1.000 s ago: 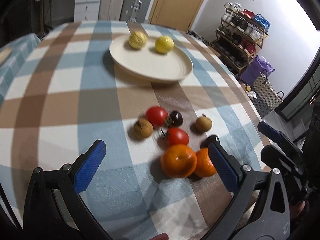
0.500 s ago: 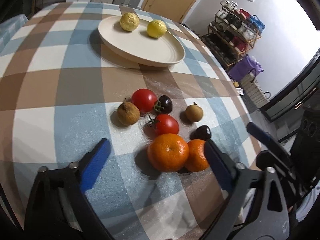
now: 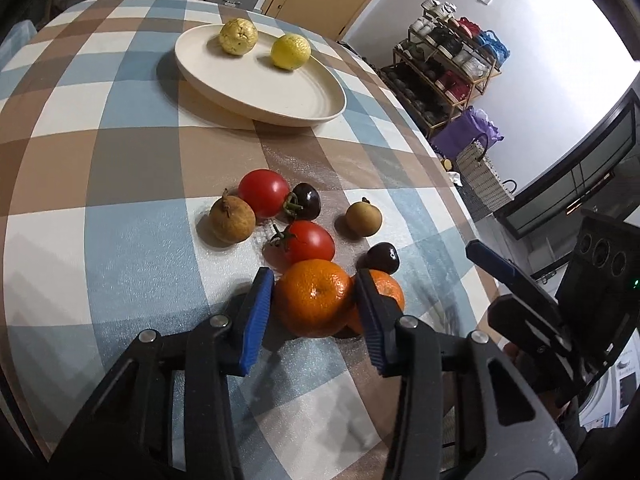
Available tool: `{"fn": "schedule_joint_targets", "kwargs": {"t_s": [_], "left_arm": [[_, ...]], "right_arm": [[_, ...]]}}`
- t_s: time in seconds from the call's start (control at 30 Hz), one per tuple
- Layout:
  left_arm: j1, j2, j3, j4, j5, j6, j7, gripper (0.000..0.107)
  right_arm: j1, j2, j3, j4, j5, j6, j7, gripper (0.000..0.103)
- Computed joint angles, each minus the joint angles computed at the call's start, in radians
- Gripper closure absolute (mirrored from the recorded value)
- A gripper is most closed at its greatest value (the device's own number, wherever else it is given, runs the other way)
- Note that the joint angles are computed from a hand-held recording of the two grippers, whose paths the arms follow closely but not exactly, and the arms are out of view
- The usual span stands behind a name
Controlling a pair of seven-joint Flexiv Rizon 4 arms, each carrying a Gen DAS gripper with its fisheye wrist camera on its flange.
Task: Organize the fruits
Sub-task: 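Grasp an orange with the left gripper while the right gripper grasps the other orange, then carry both oranges to the cream plate and release them beside the yellow fruits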
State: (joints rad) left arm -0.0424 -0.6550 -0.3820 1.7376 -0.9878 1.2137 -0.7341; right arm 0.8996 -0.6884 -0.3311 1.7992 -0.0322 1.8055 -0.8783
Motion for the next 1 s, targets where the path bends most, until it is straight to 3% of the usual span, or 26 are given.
{"fn": "schedule_joint_targets", "kwargs": {"t_s": [0.17,0.37,0.8,1.0], "left_arm": [[0.02,0.016,-0.027,0.021,-0.058,0.026,0.05,0.068],[0.034,0.051,-0.045,0.043,-0.194,0.038,0.161,0.068],[-0.043,0.111,0.067,0.068,-0.412,0.006,0.332,0.068],[-0.066,0.112,0.106,0.068,-0.447,-0.018,0.354,0.068]], "right_arm": [[-0.023,0.003,0.033,-0.004,-0.006,0.001,-0.005,0.0],[-0.1,0.002,0.135,-0.025,-0.037,-0.015,0.001,0.0],[-0.217,-0.055,0.293,-0.103,-0.118,-0.053,0.032,0.0],[-0.251,-0.081,0.335,-0.137,-0.146,-0.077,0.053,0.009]]}}
